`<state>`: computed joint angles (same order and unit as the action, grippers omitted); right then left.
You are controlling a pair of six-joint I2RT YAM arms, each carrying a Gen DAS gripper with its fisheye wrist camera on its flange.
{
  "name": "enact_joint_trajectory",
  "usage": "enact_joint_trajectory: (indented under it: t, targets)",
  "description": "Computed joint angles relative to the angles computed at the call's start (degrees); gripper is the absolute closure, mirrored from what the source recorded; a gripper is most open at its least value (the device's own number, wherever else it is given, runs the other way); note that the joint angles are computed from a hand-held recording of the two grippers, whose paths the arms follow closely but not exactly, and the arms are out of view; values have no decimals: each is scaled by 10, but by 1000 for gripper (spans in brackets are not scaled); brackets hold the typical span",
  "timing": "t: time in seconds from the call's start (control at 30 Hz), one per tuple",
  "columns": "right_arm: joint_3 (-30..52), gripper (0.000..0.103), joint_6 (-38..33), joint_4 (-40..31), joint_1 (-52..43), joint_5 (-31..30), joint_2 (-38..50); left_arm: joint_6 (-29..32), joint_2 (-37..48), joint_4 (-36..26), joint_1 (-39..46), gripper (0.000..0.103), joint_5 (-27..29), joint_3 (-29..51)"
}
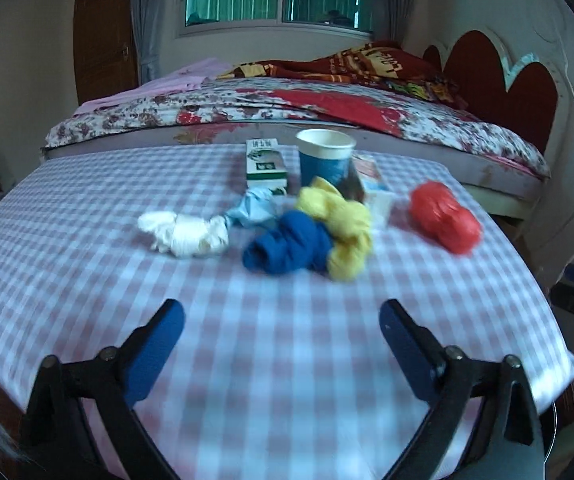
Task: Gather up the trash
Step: 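Move both tools back to the checked cloth toward the blue sock and red bag, then grasp the blue knit sock with the left tool while the right tool grasps the red plastic bag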
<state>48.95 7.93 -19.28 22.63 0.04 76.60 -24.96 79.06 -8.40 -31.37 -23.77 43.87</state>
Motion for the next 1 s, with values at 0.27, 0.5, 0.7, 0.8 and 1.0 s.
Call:
enact_joint_trajectory:
  t: [0.27, 0.5, 0.7, 0.8, 1.0]
  targets:
    - [185, 18, -17, 1, 4, 7, 223, 71, 130, 40, 79, 20, 91, 95]
    - [301, 31, -30, -39, 3, 21, 340, 83, 198, 23, 107, 40, 159, 146]
    - [305, 65, -31, -37, -2, 10, 359, 80, 195, 22, 115, 57, 184, 144]
    - [270, 68, -29, -14, -3, -4, 329, 76, 165, 32, 115, 58, 176, 119]
    - [174, 68, -24, 24, 0, -10, 234, 78, 95, 28, 107, 58, 138, 70]
